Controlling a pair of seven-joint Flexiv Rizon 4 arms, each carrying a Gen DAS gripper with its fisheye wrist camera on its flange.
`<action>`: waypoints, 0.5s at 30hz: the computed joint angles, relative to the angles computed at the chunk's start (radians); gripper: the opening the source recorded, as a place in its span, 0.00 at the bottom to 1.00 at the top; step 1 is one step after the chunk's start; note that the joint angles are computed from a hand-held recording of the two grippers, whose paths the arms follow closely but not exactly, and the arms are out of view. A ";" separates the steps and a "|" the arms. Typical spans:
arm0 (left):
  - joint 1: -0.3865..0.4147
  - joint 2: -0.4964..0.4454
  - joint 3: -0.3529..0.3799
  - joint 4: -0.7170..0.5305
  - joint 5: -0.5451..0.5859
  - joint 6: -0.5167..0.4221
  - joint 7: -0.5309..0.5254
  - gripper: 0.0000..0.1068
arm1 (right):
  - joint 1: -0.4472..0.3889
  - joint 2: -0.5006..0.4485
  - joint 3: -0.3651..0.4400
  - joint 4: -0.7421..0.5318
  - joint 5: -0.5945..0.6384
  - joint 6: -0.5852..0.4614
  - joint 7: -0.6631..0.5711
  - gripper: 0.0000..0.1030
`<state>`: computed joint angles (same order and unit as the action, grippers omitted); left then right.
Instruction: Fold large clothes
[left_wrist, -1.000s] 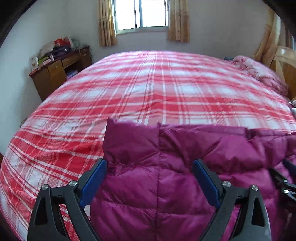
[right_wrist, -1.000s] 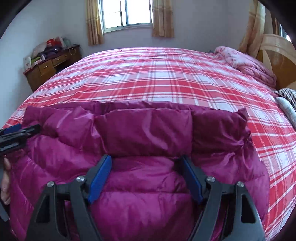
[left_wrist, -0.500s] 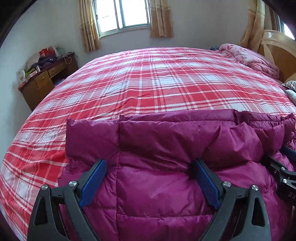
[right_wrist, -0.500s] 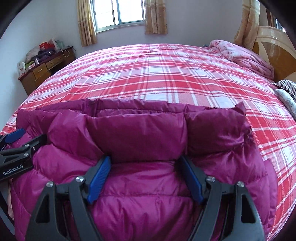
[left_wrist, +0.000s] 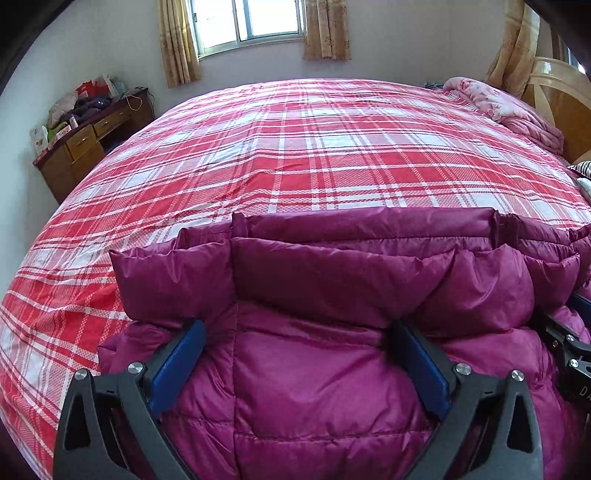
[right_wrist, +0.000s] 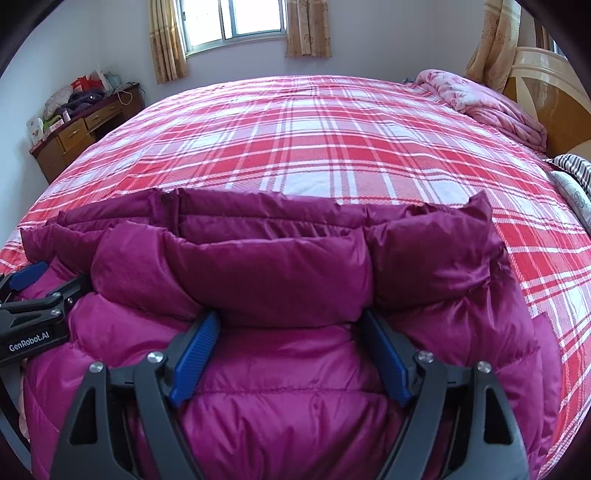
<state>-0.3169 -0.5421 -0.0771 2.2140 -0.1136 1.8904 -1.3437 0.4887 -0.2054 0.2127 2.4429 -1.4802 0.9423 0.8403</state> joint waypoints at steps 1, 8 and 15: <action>-0.002 -0.001 0.002 -0.001 -0.001 -0.002 0.000 0.95 | 0.000 0.000 0.000 0.000 0.000 0.001 -0.001 0.80; -0.011 -0.004 0.011 -0.005 -0.007 -0.011 0.001 0.95 | 0.000 -0.005 -0.001 -0.002 0.011 0.003 -0.013 0.81; -0.012 -0.006 0.012 -0.013 -0.008 -0.028 0.002 0.95 | 0.003 -0.011 -0.001 -0.007 0.040 0.001 -0.043 0.82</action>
<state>-0.3291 -0.5478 -0.0648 2.2014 -0.1221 1.8620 -1.3419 0.4916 -0.2163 0.2113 2.4356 -1.4404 0.9437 0.7971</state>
